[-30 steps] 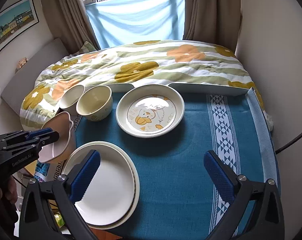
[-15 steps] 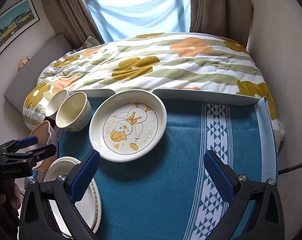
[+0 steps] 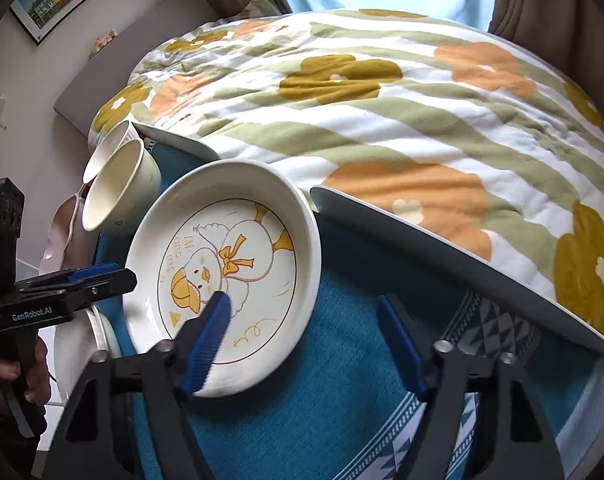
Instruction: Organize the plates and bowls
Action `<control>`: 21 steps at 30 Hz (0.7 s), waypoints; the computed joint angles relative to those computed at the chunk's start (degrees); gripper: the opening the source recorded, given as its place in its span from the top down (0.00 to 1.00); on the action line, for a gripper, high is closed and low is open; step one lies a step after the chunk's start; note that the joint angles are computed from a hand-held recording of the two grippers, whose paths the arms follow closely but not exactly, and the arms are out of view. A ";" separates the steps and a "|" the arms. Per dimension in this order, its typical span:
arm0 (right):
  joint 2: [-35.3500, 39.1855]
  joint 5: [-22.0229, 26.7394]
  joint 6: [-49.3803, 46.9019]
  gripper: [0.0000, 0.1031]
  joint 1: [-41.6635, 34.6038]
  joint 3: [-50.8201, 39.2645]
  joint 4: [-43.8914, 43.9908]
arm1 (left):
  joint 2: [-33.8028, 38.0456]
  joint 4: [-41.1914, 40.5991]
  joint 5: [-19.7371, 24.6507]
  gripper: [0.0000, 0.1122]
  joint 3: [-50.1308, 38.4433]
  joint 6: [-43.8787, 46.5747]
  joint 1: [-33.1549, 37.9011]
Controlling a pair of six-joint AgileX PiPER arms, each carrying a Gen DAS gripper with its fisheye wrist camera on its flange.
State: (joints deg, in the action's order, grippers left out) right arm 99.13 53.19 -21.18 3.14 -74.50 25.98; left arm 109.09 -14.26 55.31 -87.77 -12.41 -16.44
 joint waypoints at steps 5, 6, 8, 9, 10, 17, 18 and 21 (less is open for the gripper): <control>2.25 -0.35 -6.01 0.73 -0.51 -0.05 3.78 | 0.65 0.36 -2.96 0.81 1.60 -0.68 -1.44; 2.43 -0.23 -7.03 0.79 -0.55 -0.14 4.52 | 0.75 -0.78 -3.21 0.85 1.80 -0.09 -1.19; 2.87 -0.58 -7.32 0.85 -0.41 -0.46 4.18 | 0.83 -1.25 -3.61 0.88 1.78 -0.15 -1.33; 2.93 -0.65 -8.07 0.85 -0.58 -0.36 4.73 | 0.93 -0.54 -3.62 0.88 1.46 -0.70 -1.70; 2.97 -0.53 -8.68 0.86 -0.83 -0.29 5.23 | 0.82 0.52 -3.84 0.88 1.51 -1.66 -2.29; 0.63 -1.09 -9.96 0.86 -0.75 1.45 5.52 | -0.97 5.71 -3.56 0.88 0.82 -3.60 -3.87; 0.00 -1.27 -9.90 0.86 -0.84 1.95 5.98 | -1.51 6.24 -3.28 0.88 0.70 -3.48 -3.97; -2.37 -1.25 -8.73 0.86 -0.75 2.89 6.45 | -3.59 6.25 -2.30 0.88 0.64 -2.48 -3.67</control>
